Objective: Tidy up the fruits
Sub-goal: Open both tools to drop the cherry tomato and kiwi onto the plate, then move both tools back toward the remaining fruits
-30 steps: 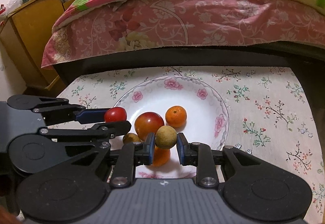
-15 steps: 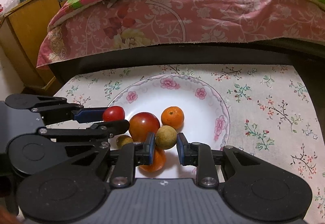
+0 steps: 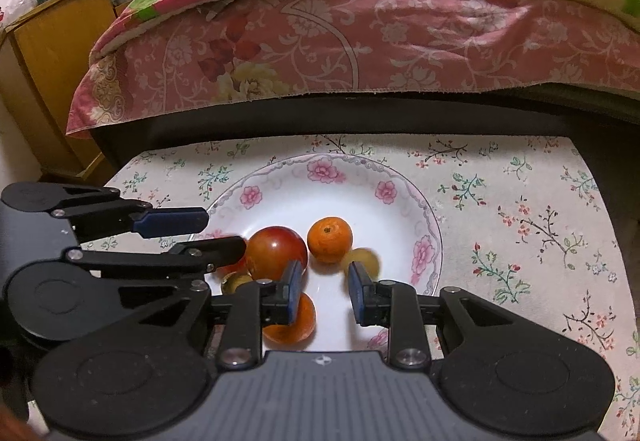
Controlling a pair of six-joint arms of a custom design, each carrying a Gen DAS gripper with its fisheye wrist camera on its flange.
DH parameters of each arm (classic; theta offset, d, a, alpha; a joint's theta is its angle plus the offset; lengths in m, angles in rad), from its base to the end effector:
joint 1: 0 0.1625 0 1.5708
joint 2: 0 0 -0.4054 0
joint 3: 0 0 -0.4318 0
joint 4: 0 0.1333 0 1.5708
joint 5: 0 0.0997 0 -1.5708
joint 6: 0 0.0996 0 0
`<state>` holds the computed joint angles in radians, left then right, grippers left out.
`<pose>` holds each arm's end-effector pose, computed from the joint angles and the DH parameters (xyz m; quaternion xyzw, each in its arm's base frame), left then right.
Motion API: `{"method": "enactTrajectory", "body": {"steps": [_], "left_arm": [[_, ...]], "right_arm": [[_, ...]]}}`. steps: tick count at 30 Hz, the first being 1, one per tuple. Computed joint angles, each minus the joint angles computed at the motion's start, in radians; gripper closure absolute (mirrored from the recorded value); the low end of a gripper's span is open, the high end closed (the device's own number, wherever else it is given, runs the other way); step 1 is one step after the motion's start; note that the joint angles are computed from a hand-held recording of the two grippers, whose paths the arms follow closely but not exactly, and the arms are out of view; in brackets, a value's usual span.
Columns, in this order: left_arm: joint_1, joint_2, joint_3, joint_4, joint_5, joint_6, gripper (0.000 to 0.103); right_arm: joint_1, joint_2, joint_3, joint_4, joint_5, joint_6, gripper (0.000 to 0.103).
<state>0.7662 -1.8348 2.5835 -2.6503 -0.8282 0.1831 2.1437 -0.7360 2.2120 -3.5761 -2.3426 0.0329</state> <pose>-0.0977 -0.3725 0.2229 0.3831 0.8376 -0.2555 0.2938 0.3049 -0.3548 -0.0065 0.1436 -0.8881 0.3397 0.2745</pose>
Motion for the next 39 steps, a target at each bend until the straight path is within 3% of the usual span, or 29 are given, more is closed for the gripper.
{"method": "enactTrajectory", "body": {"steps": [10, 18, 29, 39], "left_arm": [[-0.043, -0.077, 0.011, 0.073, 0.012, -0.025, 0.059], [-0.09, -0.193, 0.025, 0.208, 0.015, -0.083, 0.058], [-0.168, -0.416, 0.048, 0.525, 0.019, -0.224, 0.058], [-0.231, -0.613, 0.045, 0.848, 0.021, -0.403, 0.059]], "right_arm": [[0.026, -0.012, 0.005, -0.002, -0.022, 0.008, 0.074], [0.07, -0.034, 0.014, 0.042, -0.043, 0.052, 0.074], [0.141, -0.066, 0.043, 0.154, -0.057, 0.177, 0.074], [0.197, -0.064, 0.054, 0.241, -0.027, 0.281, 0.074]]}}
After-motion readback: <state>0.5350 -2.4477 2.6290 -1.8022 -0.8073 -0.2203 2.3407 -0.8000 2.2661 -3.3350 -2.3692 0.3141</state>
